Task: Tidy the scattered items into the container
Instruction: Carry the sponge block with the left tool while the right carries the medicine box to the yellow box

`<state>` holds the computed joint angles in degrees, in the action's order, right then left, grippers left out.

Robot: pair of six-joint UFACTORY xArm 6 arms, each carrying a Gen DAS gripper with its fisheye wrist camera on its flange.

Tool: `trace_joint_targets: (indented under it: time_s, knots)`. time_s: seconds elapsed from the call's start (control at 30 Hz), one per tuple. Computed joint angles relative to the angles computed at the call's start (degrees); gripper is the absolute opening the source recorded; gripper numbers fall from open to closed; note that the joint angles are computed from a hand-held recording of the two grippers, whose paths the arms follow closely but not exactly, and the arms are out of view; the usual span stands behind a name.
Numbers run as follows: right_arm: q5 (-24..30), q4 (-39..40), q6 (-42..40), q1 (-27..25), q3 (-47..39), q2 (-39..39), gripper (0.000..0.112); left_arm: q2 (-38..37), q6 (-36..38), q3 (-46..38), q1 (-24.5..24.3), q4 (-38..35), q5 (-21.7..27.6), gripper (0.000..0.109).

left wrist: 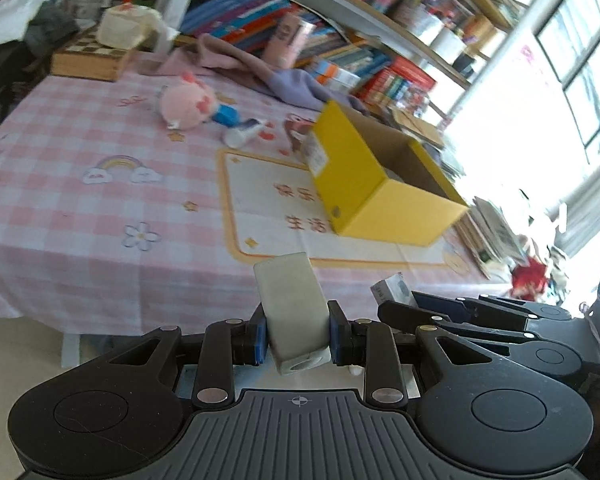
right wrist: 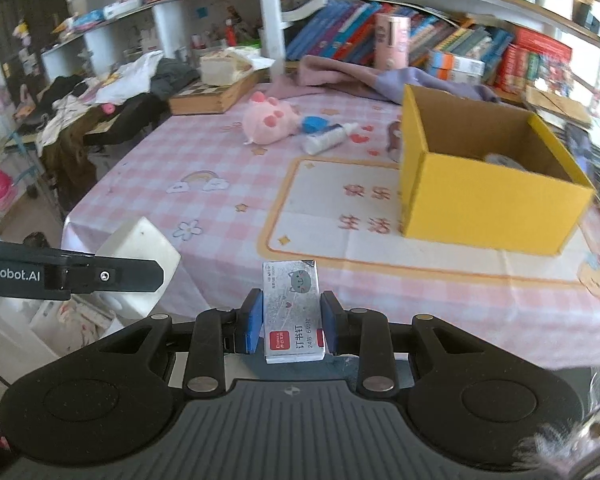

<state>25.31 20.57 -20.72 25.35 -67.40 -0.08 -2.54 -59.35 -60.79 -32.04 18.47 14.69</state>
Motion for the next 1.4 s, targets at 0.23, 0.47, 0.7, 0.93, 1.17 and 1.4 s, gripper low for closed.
trace_joint_targets:
  time_s: [0.23,0.47,0.7,0.93,1.17,1.4]
  knots:
    - [-0.27,-8.19,12.15,-2.67,5.31,-4.42,0.028,3.80,14.04,-2.81,-2.50,-13.11,-2.45,0.027]
    - [-1.05,-14.92,21.62,-5.22,9.28,-8.20,0.028,8.78,32.40,-9.16,-4.85,-28.46,-1.16,0.027]
    - [-1.34,-19.94,28.83,-8.09,11.94,-10.66,0.028,14.15,44.34,-16.55,-6.21,-38.16,1.39,0.027]
    - [-1.03,-21.63,31.62,-10.46,12.44,-11.31,0.028,18.72,49.85,-23.10,-7.03,-41.97,4.34,0.027]
    - [-0.77,-21.12,31.92,-12.25,10.68,-9.53,0.028,22.42,50.38,-28.57,-7.10,-41.47,6.70,0.027]
    - [-0.83,-18.81,28.84,-13.57,7.03,-5.76,0.028,27.26,50.47,-35.71,-6.38,-40.33,9.32,0.027]
